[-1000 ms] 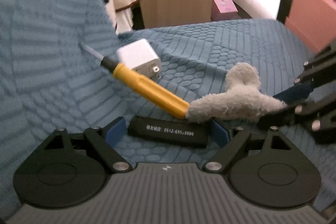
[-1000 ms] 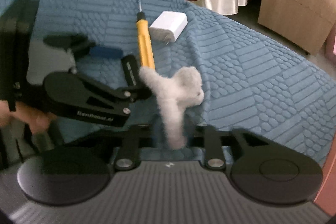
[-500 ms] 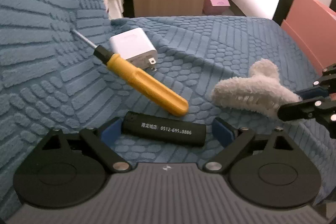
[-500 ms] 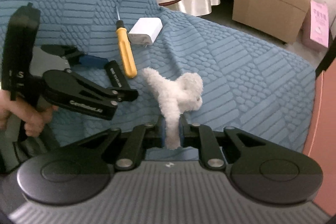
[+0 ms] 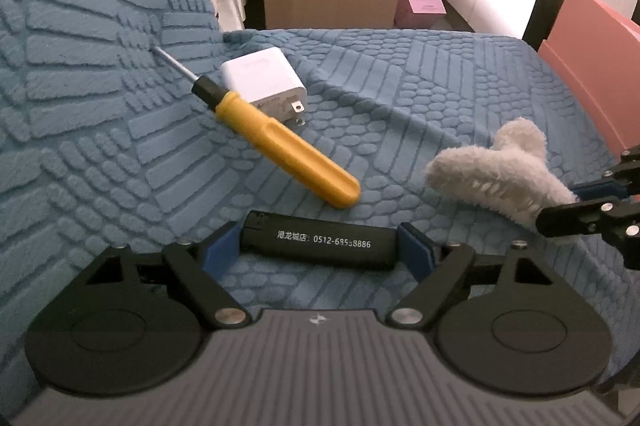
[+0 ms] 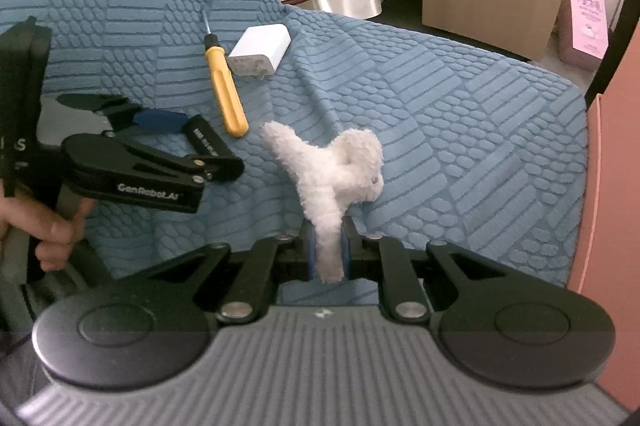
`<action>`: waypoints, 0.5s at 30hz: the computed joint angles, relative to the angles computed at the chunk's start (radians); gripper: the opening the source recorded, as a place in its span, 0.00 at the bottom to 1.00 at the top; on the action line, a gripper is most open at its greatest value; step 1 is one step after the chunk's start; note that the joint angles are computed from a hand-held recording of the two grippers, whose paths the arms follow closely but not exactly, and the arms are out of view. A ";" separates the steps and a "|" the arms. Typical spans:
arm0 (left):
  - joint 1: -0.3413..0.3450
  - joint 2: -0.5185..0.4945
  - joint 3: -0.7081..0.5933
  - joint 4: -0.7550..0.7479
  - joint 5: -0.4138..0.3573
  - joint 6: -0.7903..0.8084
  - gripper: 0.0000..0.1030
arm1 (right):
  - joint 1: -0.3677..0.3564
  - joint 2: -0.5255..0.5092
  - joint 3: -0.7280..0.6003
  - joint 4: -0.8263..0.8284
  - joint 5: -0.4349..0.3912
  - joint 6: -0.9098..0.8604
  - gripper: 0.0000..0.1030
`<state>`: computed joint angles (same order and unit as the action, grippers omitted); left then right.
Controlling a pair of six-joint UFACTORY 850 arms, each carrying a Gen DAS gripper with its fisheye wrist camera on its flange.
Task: Organize rigid objects
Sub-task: 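Hold plush toy up with right gripper while left gripper holds black stick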
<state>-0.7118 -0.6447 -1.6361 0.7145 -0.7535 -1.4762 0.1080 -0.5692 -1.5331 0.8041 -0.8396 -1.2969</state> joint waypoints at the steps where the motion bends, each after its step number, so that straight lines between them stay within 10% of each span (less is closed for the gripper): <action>1: -0.004 0.004 0.002 0.003 -0.003 -0.016 0.84 | -0.002 0.007 0.008 0.004 0.004 -0.006 0.15; 15: -0.092 0.038 0.019 0.062 -0.066 -0.342 0.84 | -0.019 0.146 0.195 0.023 0.135 -0.003 0.15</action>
